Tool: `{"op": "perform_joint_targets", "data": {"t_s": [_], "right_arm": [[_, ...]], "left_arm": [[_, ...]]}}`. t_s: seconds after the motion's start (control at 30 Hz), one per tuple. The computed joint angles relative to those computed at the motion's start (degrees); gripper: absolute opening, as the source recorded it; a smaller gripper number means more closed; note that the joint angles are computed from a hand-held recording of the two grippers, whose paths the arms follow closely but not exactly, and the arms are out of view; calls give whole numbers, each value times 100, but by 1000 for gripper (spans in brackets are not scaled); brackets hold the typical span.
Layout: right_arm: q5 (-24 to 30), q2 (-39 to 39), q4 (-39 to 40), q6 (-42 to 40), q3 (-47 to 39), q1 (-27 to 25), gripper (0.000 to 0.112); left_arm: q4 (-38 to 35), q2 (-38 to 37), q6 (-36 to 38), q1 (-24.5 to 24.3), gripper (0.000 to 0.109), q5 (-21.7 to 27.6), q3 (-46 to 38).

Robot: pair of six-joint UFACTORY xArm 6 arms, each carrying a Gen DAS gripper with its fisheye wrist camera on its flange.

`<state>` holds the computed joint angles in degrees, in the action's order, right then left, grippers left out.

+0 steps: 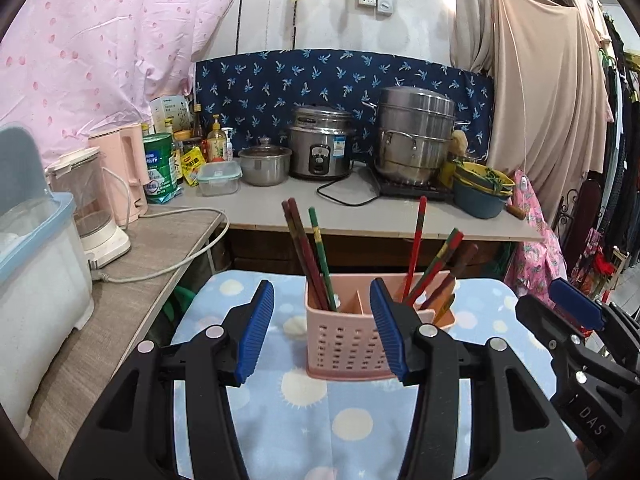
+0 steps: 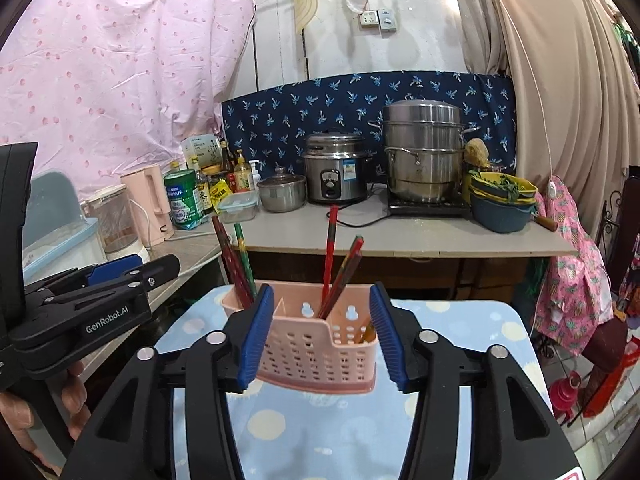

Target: Organize utensils

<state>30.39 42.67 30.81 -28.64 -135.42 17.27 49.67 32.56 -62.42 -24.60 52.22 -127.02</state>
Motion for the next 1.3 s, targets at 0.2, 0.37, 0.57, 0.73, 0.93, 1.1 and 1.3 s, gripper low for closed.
{"op": "perform_joint_targets", "data": {"t_s": [0.2,0.37,0.57,0.73,0.93,1.1,1.3], "right_arm": [[-489,-931,216,-372,1612,14,59],[-642,-1510,391,-549,2569,-3,62],[-741,-2088,621,-819,3476,-27,67],[-819,-2422,674,-953,3945,-28,68],[-946,-2780,848,-1148,4428,-16,69],[-990,-3074,1031,-1320,4816,-10,76],[-1038,-3336,1077,-1346,5174,-15,83]], "left_arm": [[246,-615,-428,-162,48,77,978],[293,-988,-670,-299,48,144,1580],[327,-1277,-837,-471,51,259,2037],[372,-1460,-996,-619,59,354,2312],[395,-1648,-1041,-783,59,436,2593],[372,-1773,-1139,-907,66,536,2805],[370,-1945,-1282,-1028,77,640,3098]]}}
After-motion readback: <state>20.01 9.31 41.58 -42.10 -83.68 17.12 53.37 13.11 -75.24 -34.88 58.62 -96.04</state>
